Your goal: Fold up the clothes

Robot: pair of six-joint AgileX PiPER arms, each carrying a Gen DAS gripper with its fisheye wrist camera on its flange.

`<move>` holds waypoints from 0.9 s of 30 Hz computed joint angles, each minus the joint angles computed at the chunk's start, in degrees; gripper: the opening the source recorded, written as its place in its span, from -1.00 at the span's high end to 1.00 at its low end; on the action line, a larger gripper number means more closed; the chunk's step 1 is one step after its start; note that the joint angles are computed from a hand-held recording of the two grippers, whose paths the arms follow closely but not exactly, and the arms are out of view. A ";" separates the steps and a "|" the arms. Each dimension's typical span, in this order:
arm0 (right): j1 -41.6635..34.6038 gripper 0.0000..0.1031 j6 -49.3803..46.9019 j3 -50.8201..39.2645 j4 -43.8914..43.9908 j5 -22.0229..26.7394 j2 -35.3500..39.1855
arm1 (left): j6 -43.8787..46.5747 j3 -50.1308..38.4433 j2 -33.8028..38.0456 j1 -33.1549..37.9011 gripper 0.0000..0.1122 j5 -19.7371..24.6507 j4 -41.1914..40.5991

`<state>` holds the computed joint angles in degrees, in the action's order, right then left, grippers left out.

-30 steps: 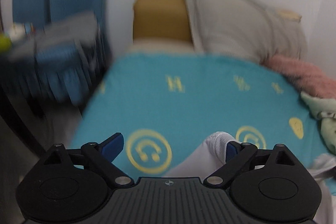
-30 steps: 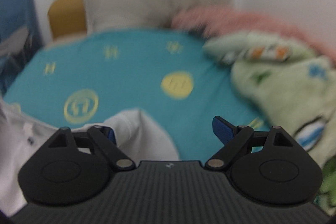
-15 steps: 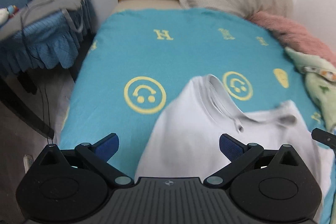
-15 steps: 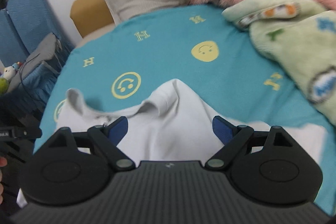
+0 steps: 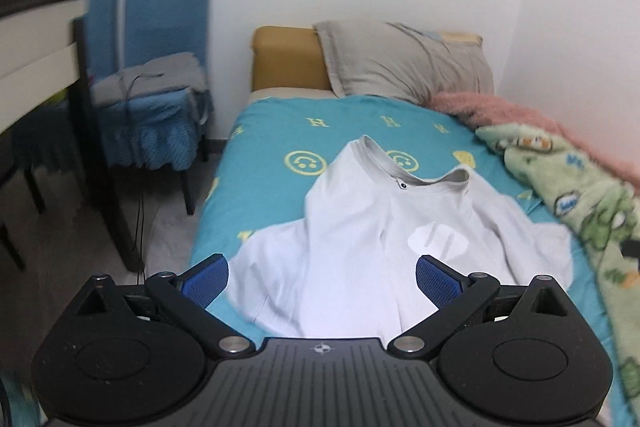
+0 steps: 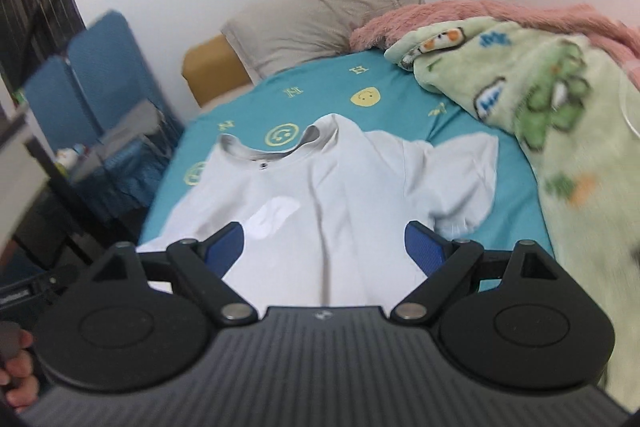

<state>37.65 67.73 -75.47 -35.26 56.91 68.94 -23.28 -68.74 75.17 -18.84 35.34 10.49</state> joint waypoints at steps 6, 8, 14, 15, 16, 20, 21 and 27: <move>7.39 -0.71 14.03 8.72 -4.28 -1.25 -8.51 | 10.28 -1.88 -1.46 15.46 -0.74 5.45 -23.71; 8.52 -0.71 17.30 11.81 -5.18 -2.20 -8.89 | 12.75 -2.92 1.36 19.28 -0.69 6.55 -29.00; -1.01 -0.71 13.44 17.19 5.12 -13.88 -6.75 | 14.32 -5.38 14.29 22.47 -0.49 2.52 -34.87; -2.13 -0.71 13.43 17.76 5.05 -15.57 -6.29 | 14.17 -6.34 16.84 22.54 -0.44 1.59 -35.42; -3.11 -0.71 13.54 18.12 4.55 -16.64 -5.70 | 14.51 -7.29 19.33 22.72 -0.43 0.52 -36.68; -8.55 -0.71 11.51 19.98 6.71 -21.24 -3.74 | 16.59 -11.36 28.71 23.04 -0.39 -3.56 -42.68; -10.15 -0.71 10.25 20.44 8.49 -22.54 -3.30 | 17.92 -12.42 30.66 23.08 -0.34 -3.78 -44.57; -14.43 -0.71 4.88 20.78 14.43 -26.08 -0.36 | 21.43 -21.16 37.86 20.42 0.57 -2.49 -40.99</move>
